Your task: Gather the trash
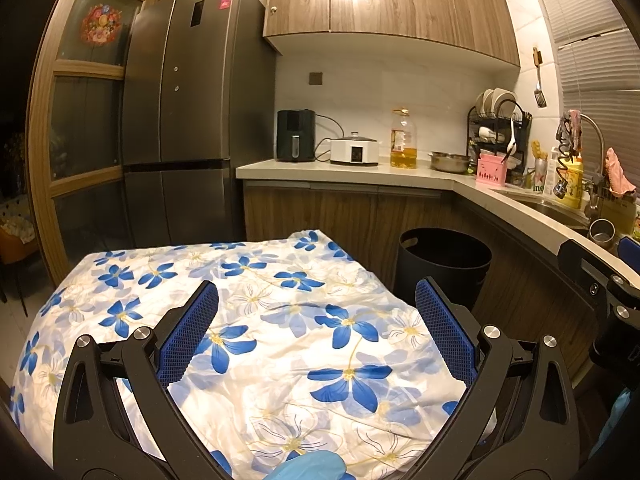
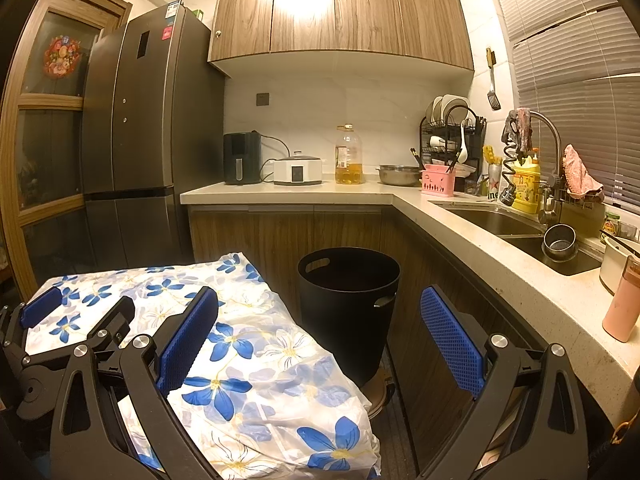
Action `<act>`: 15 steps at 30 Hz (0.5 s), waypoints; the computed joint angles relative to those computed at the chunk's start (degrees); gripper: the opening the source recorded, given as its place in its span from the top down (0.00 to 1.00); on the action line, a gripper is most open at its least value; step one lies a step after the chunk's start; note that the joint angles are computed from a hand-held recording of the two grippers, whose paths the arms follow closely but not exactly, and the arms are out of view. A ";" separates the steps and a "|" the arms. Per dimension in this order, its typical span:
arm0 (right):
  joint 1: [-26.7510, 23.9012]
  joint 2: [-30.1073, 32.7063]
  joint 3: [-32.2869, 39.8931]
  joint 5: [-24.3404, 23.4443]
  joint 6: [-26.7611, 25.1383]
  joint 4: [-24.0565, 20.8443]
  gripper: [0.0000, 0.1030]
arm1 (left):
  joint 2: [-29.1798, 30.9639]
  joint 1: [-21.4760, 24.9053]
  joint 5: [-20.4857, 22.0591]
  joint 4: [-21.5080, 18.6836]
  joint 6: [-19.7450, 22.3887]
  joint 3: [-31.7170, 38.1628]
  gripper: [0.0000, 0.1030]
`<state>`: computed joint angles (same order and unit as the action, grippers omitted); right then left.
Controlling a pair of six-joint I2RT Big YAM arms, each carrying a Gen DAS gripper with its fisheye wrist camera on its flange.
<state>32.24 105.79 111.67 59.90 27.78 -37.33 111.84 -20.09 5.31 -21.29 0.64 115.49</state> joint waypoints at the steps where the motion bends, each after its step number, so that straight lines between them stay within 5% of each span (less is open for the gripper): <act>1: 0.02 -0.07 -0.08 0.02 0.00 0.05 0.05 | 0.03 0.02 0.05 -0.04 0.01 0.05 0.06; 15: -0.03 -0.23 -0.39 0.05 -0.16 0.37 0.05 | -0.21 -0.05 0.03 0.85 0.85 -0.07 0.06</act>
<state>32.21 105.55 111.27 59.95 27.62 -36.95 111.63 -20.15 5.35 -20.44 1.48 115.42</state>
